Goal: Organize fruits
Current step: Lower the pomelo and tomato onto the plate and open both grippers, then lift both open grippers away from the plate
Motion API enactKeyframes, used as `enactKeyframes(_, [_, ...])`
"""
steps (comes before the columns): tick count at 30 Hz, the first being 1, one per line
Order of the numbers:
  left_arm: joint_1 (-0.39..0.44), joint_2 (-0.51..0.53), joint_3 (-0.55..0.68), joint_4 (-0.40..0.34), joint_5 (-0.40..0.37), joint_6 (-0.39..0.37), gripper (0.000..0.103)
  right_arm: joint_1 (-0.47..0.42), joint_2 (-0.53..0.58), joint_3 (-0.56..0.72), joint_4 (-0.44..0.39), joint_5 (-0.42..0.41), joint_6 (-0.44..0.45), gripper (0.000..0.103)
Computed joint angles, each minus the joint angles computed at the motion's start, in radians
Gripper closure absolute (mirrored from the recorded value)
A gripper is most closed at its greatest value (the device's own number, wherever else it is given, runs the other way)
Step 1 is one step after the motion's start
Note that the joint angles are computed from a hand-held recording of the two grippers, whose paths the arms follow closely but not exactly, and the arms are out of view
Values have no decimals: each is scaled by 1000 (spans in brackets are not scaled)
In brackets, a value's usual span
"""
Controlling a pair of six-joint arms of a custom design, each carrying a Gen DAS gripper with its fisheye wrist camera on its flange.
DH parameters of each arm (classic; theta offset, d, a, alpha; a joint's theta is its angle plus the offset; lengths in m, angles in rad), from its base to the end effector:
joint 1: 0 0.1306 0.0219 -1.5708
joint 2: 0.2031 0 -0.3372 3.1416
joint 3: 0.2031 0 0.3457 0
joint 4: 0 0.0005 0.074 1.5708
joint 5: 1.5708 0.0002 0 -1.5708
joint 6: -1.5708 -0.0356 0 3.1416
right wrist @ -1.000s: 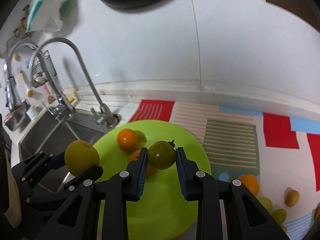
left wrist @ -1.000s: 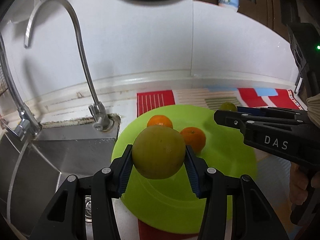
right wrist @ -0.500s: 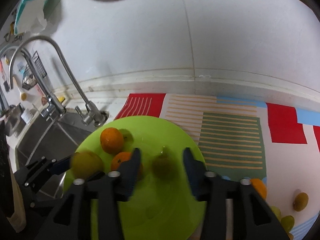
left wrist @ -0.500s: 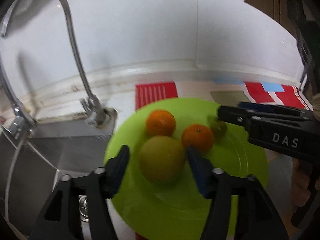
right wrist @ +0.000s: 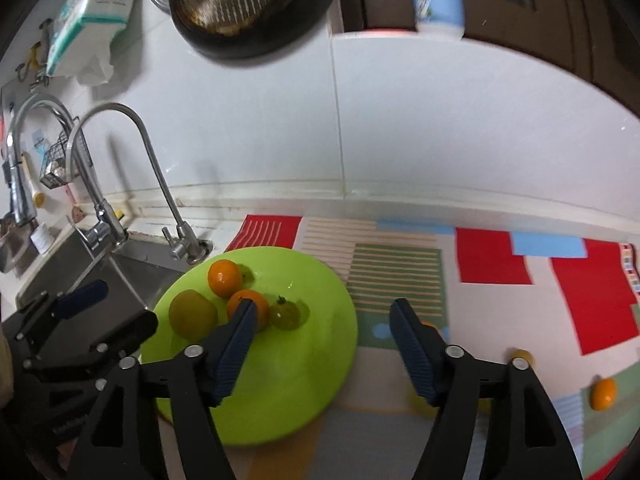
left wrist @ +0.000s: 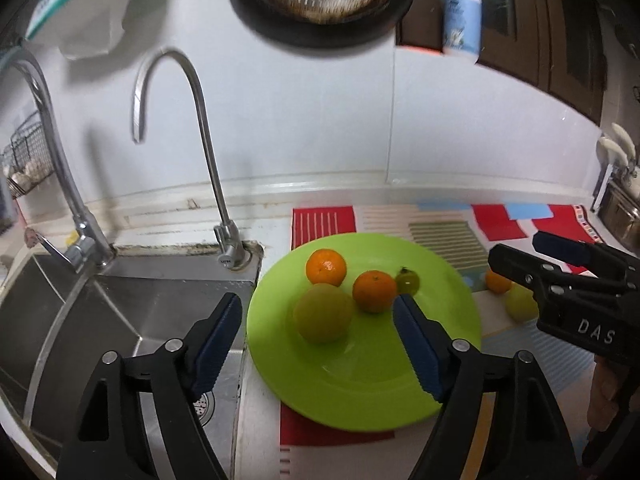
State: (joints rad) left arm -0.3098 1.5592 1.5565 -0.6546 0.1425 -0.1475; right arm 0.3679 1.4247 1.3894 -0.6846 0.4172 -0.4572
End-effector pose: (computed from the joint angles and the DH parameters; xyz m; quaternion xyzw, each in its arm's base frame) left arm 0.4918 -0.1633 0.3938 0.2335 0.8648 -0.0993 0.4333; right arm 0.4407 0.1539 0.3847 0.1252 0.8864 -0.0109 0.4455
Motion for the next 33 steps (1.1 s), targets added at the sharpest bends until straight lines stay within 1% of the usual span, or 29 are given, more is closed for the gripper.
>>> enactKeyframes(3, [-4, -54, -41, 16, -3, 2, 20, 28, -54, -34, -12, 52, -6, 27])
enactKeyframes(6, [-11, -109, -86, 30, -12, 2, 17, 54, -110, -75, -17, 99, -15, 23])
enactKeyframes(11, [-32, -199, -163, 56, -28, 1, 10, 99, -204, -135, -60, 172, -47, 22])
enactKeyframes(17, [-72, -287, -234, 88, -45, 14, 4, 135, -305, -199, -104, 235, -84, 22])
enactKeyframes(21, [-107, -322, -257, 101, -57, 28, 4, 151, -371, -231, -145, 283, -112, 22])
enactKeyframes(25, [-150, -344, -271, 104, -73, 43, 4, 155, -432, -259, -176, 321, -122, 22])
enactKeyframes(30, [-210, -361, -280, 107, -104, 63, 4, 146, -504, -293, -215, 349, -120, 22])
enactKeyframes(33, [-250, -370, -283, 111, -131, 76, 4, 134, -547, -314, -231, 352, -114, 22])
